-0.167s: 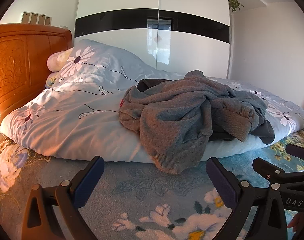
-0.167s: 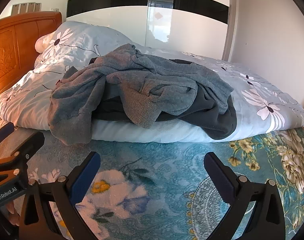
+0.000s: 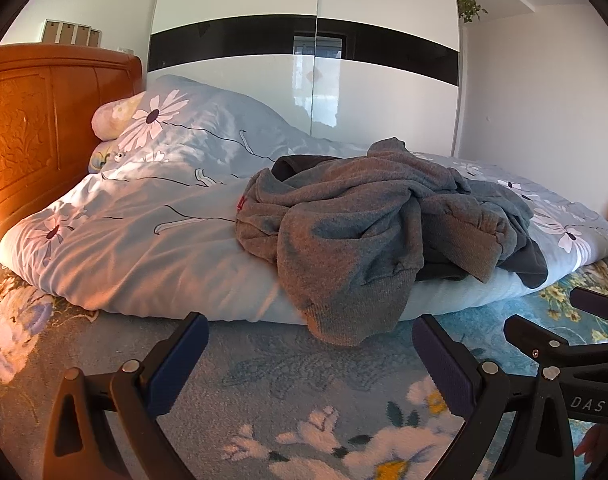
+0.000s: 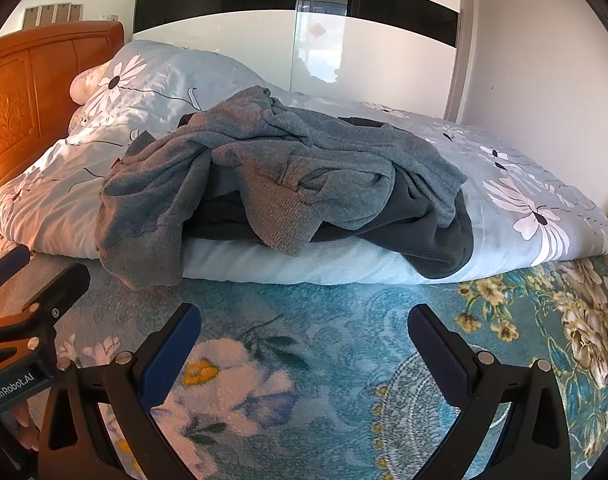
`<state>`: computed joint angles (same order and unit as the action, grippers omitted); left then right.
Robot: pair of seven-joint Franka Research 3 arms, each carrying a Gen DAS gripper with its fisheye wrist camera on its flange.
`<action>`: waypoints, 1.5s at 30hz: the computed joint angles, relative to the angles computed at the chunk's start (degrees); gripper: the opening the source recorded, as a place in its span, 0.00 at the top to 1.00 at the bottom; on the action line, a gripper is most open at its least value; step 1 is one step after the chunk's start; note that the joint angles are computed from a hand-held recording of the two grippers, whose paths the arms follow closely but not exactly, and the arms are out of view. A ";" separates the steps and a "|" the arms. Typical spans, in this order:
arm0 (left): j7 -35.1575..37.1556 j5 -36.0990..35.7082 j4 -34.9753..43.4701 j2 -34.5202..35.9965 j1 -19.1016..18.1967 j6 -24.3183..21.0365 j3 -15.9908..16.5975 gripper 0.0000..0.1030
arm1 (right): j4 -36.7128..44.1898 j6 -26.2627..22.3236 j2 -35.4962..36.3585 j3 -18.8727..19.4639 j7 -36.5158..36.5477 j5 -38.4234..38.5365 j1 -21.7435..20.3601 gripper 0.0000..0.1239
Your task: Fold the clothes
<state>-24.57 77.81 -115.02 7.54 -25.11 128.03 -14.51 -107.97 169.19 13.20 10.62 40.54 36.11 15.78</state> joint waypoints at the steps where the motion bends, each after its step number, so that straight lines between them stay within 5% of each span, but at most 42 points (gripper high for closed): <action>1: -0.13 -0.03 -0.06 -0.03 0.04 0.28 0.02 0.00 | 0.02 -0.14 -0.04 0.20 -0.31 0.45 -0.18 0.17; 26: -4.37 3.10 -0.88 -0.63 0.21 0.03 -0.26 0.00 | 0.19 1.55 0.10 2.05 -6.99 8.22 -0.87 0.17; 45: -3.51 2.80 0.10 0.27 -0.15 -0.19 -0.16 0.00 | 0.95 -1.22 -0.07 0.00 -2.88 3.70 -0.01 0.17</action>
